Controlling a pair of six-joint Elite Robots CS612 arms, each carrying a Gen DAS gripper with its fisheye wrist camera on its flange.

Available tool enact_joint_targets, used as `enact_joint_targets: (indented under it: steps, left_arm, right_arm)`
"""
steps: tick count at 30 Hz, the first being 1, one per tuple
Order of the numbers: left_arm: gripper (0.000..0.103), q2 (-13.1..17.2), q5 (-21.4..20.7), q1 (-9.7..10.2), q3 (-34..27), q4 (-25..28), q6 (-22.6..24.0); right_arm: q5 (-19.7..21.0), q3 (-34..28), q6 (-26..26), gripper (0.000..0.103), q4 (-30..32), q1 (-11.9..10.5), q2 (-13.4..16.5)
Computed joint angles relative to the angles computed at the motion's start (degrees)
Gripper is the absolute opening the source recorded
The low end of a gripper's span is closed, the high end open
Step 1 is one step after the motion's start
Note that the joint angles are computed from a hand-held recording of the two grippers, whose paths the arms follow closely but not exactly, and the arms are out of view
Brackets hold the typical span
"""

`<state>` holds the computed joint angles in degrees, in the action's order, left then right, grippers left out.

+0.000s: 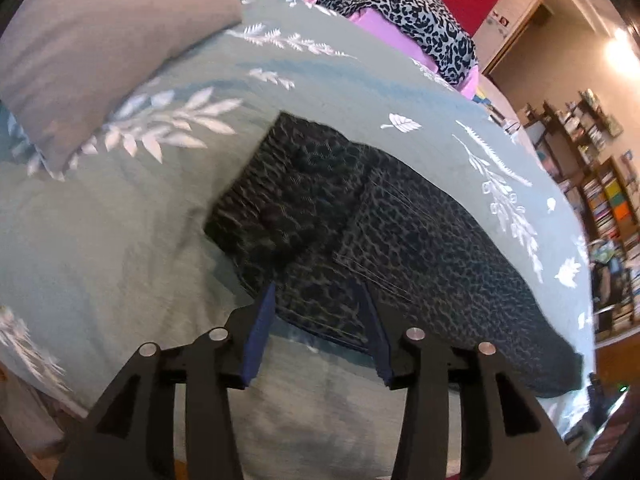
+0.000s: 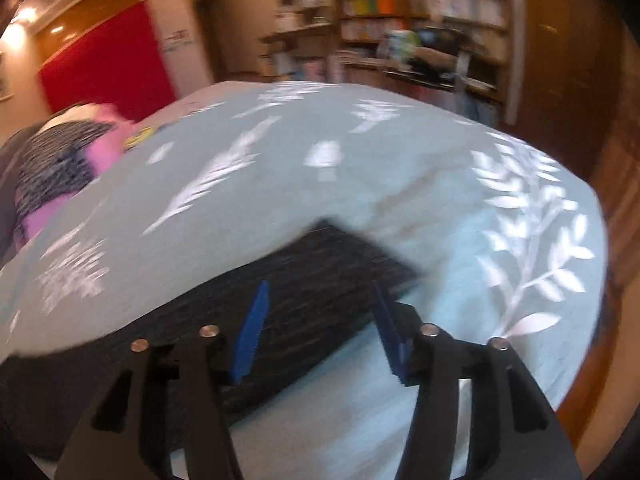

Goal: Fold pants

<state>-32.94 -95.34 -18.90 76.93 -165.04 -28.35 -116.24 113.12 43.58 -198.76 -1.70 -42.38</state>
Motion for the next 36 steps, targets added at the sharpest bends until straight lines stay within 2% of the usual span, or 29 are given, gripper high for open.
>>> enact_joint_targets:
  steps: [2, 6, 10, 12, 14, 16, 17, 18, 20, 25, 30, 32, 33, 36]
  left_arm:
    - [0.059, 0.4, -2.21, 0.4, 0.26, -1.01, -2.65]
    - [0.064, 0.76, -3.0, 1.18, 0.78, -1.99, -7.79]
    - [0.065, 1.76, -4.89, 2.19, 0.59, -5.73, -12.34]
    - [0.065, 2.97, -6.59, 2.66, -0.67, -7.02, -14.28]
    - [0.065, 3.86, -7.27, 2.89, -2.08, -6.18, -15.37]
    - [0.042, 4.76, -8.05, 3.02, -3.44, -5.6, -15.95]
    - [0.016, 4.9, -7.83, 3.01, -3.87, -4.76, -15.89]
    - [0.012, 5.18, -8.31, 3.11, -4.22, -5.21, -16.26]
    - [0.008, 5.26, -8.24, 3.1, -4.21, -7.32, -16.06]
    - [0.007, 4.08, -7.34, 2.8, -3.43, -12.46, -12.5]
    - [0.007, 3.62, -7.99, 3.04, -3.84, -13.88, -11.98]
    - [0.007, 3.45, -8.48, 3.03, -3.93, -13.49, -11.63]
    - [0.007, 3.27, -8.53, 3.04, -3.8, -13.25, -11.2]
    - [0.007, 2.8, -8.37, 2.76, -3.93, -12.59, -10.05]
  right_arm:
    - [3.14, -1.07, -1.72, 0.055, -1.51, 1.11, 0.64]
    - [8.41, -3.9, -5.43, 0.055, -1.55, 2.96, 1.8]
    - [10.12, -7.18, -9.64, 0.055, 0.4, 5.07, 2.86]
    - [12.96, -8.46, -10.57, 0.055, 1.21, 5.55, 3.37]
    - [15.19, -9.71, -12.23, 0.055, 2.14, 6.22, 3.88]
    - [16.83, -10.56, -14.5, 0.055, 2.86, 6.9, 4.19]
    - [17.14, -10.96, -15.15, 0.055, 3.13, 7.21, 4.37]
    - [18.34, -11.42, -16.23, 0.055, 3.7, 7.48, 4.53]
    - [20.1, -11.79, -17.9, 0.055, 3.95, 7.94, 4.7]
    - [21.94, -12.01, -24.06, 0.056, 3.67, 8.95, 4.64]
    - [24.0, -12.99, -31.61, 0.057, 5.28, 9.66, 5.25]
    - [24.84, -13.48, -34.55, 0.062, 6.32, 9.94, 5.56]
    - [24.94, -13.85, -36.42, 0.065, 6.79, 10.2, 5.8]
    - [21.88, -15.49, -41.3, 0.065, 8.02, 11.31, 6.9]
